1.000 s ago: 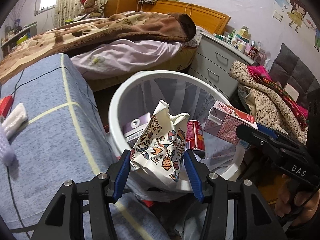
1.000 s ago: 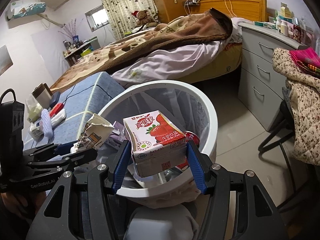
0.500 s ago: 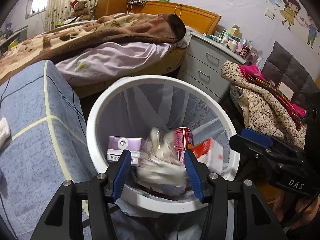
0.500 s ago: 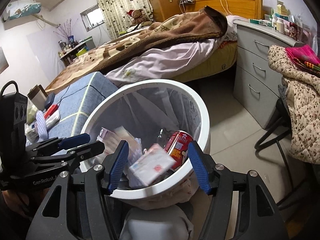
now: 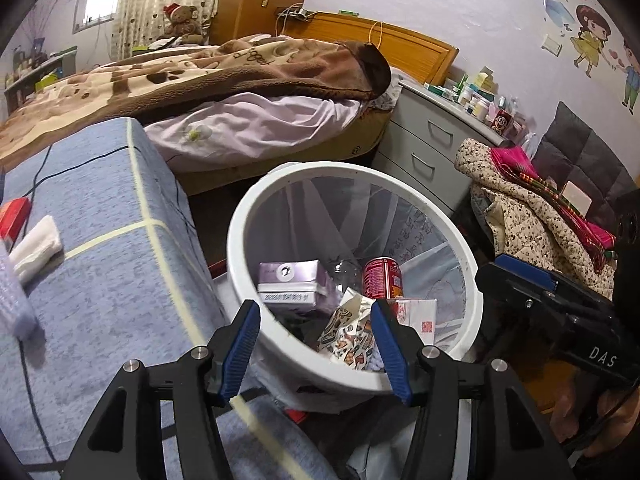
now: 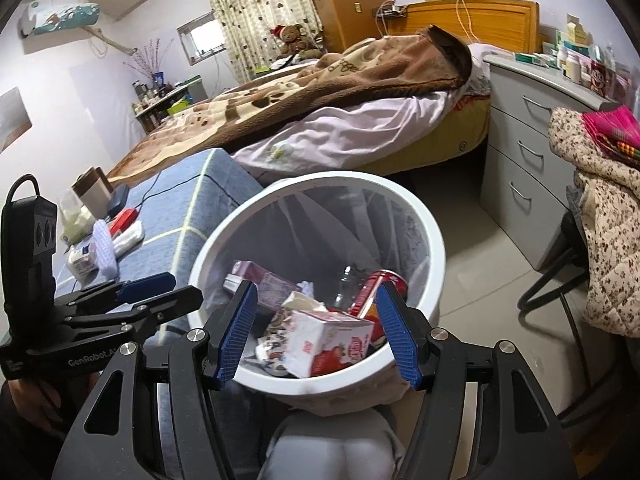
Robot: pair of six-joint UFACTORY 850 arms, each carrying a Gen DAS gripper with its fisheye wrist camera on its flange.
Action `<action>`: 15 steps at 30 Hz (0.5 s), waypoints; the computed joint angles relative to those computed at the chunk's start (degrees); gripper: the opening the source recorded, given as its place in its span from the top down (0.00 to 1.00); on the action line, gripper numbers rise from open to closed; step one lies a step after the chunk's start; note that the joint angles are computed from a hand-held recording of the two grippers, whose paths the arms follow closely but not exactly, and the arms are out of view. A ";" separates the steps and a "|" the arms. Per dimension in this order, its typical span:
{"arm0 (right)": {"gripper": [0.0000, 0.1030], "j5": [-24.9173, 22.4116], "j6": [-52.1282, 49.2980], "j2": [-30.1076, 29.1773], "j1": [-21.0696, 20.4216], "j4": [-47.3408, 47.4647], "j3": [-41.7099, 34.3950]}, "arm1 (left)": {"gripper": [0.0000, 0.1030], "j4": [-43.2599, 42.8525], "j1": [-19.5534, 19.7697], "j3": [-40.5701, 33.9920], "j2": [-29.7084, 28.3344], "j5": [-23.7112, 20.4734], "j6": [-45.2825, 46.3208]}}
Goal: Collect trash
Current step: 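Move both tools back over the table toward the yogurt cup and foam net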
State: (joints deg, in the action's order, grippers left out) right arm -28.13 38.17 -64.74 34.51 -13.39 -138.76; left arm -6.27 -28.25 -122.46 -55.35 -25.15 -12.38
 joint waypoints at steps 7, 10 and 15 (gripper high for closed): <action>0.39 0.60 -1.98 0.33 0.83 0.50 -0.16 | 0.45 -2.28 0.38 7.99 5.03 4.42 1.16; 0.39 0.32 -2.96 -0.17 1.14 0.98 -1.23 | 0.45 -1.62 0.55 10.86 6.83 6.03 -0.18; 0.39 -0.13 -4.50 -1.01 1.65 1.97 -2.94 | 0.45 0.97 0.77 15.31 9.66 8.32 -3.52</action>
